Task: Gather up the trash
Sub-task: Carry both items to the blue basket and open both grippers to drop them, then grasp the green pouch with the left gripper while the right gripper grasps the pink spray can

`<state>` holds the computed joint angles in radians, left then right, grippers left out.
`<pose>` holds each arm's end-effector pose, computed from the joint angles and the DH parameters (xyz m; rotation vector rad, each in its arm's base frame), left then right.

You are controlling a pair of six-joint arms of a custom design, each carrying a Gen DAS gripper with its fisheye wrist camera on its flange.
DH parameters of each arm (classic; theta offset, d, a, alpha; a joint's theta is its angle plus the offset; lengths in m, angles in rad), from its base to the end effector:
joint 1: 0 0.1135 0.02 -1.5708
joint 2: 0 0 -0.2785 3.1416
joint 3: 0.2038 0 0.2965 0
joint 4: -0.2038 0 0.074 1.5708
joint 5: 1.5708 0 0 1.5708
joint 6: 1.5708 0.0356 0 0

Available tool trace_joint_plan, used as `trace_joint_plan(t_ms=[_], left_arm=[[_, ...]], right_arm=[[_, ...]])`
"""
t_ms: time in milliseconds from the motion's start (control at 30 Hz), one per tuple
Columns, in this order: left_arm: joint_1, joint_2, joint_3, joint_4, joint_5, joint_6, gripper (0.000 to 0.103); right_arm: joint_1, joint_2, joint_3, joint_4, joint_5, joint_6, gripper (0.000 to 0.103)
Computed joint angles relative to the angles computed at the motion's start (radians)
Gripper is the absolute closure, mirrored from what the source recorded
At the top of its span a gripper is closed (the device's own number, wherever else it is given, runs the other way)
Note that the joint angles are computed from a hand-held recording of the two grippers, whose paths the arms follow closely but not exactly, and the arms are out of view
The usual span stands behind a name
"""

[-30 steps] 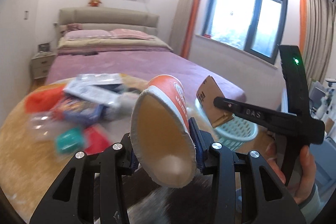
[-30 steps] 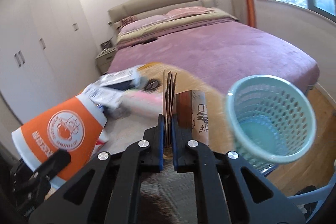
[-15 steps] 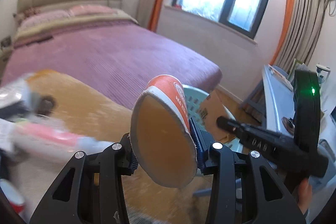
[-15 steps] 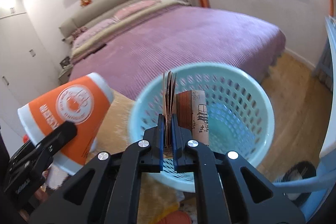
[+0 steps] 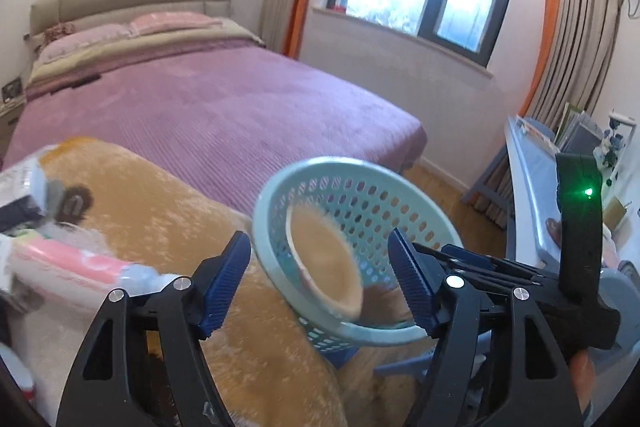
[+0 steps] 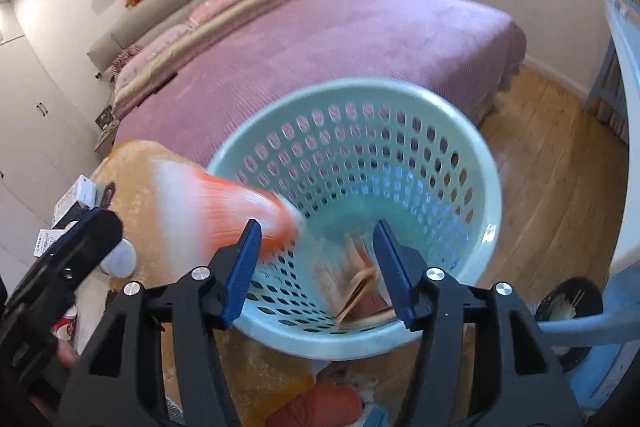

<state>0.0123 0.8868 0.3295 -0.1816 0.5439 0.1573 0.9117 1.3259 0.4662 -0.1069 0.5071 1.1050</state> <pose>0.1996 -0.0160 0.1564 0.4336 2.1945 -0.5338 0.1650 0.1848 0.1164 0.4222 2.3571 0.2994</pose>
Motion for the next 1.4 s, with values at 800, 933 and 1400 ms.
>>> trace_joint_plan(t_ms=[800,933,1400], left_arm=[[1.191,0.200,0.304,-0.627,0.505,0.788,0.033],[1.232,0.369,0.367,-0.568,0.443,0.836,0.033],[1.185,0.723,0.509,-0.531,0.309,0.848,0.032]], right_arm=[[0.230,0.388,0.458,0.138,0.048,-0.390,0.048],[0.187,0.506,0.573,0.155,-0.050,-0.496,0.039],[0.117,0.691,0.778,0.038,-0.213,-0.598,0.035]])
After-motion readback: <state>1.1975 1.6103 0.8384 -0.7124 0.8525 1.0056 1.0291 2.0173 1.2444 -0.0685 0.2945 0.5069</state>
